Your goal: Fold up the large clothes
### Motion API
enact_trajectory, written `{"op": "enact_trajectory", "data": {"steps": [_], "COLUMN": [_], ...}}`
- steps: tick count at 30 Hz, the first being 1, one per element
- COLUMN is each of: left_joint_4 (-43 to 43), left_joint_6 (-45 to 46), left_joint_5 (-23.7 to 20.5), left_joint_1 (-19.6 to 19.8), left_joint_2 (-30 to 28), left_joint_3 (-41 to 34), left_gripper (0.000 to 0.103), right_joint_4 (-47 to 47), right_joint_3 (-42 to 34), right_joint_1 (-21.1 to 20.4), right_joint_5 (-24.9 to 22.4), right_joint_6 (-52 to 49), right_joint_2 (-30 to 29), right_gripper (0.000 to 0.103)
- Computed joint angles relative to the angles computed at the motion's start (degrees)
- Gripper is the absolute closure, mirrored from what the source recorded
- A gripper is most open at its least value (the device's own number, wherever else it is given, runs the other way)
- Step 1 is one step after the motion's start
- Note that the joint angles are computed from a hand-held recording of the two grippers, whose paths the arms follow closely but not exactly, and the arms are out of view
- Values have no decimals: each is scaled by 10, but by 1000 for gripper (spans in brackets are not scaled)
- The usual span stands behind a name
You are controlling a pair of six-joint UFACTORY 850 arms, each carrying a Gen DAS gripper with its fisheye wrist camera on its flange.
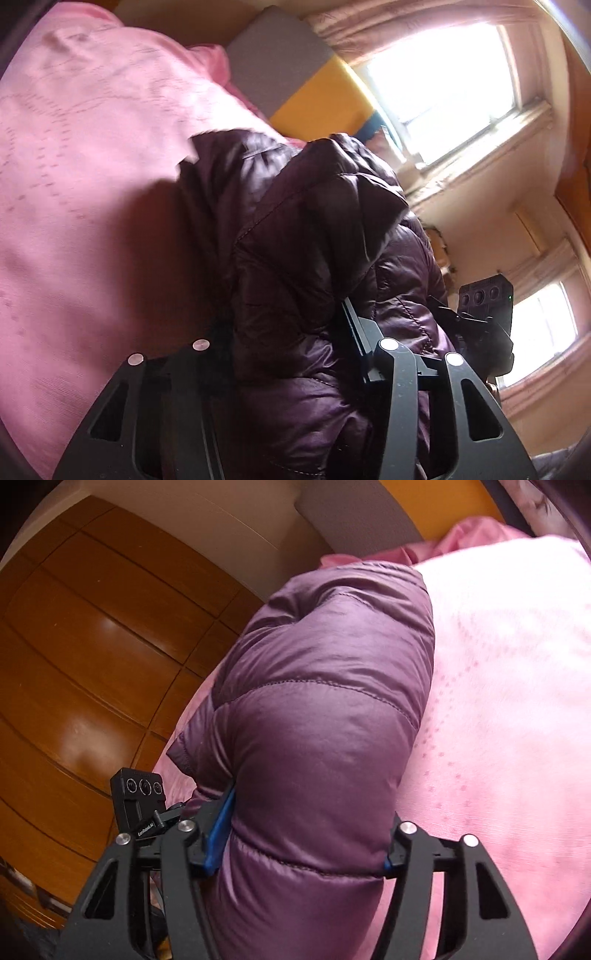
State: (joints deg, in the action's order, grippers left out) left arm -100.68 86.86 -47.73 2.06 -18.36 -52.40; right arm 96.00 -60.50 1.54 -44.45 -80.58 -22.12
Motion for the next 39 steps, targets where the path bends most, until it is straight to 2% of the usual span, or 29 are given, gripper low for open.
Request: {"op": "enact_trajectory", "data": {"steps": [4,8,14,17,19,21,23,24,25,28,31,33,34,37,38,39], "left_joint_4": [10,24,99,200,260,275,292,297,308,314,195,94,63,83,95,131], "left_joint_6": [-8,-28,-102,-192,-233,-243,-263,-267,-268,-242,-113,-1,41,53,47,29], "left_joint_5": [-12,-12,29,69,111,130,138,146,164,239,290,300,295,265,272,258], "left_joint_1": [-40,-103,-205,-245,-266,-269,-267,-267,-270,-287,-290,-294,-298,-311,-320,-323], "left_joint_2": [-2,-38,-128,-184,-206,-214,-216,-208,-197,-155,-114,-96,-89,-95,-103,-92], "left_joint_3": [-19,-76,-225,-312,-343,-348,-351,-344,-336,-302,-268,-257,-257,-282,-293,-281], "left_gripper": [57,57,57,57,54,39,36,36,36,36,36,36,36,36,36,36], "right_joint_4": [24,34,40,19,20,50,68,78,101,265,427,517,531,555,582,628], "right_joint_3": [53,96,133,143,156,171,170,174,180,204,231,235,237,246,241,241], "right_joint_1": [-36,-93,-187,-211,-233,-238,-231,-223,-214,-170,-140,-114,-104,-76,-67,-53], "right_joint_5": [10,28,67,95,82,80,112,146,179,287,304,312,312,321,323,329], "right_joint_6": [-47,-70,-79,-64,-66,-89,-99,-108,-135,-305,-475,-566,-580,-605,-636,-682], "right_joint_2": [62,110,133,122,109,110,116,130,146,205,250,263,266,275,263,259], "right_gripper": [46,46,46,46,44,39,21,17,14,14,14,14,14,14,14,14]}}
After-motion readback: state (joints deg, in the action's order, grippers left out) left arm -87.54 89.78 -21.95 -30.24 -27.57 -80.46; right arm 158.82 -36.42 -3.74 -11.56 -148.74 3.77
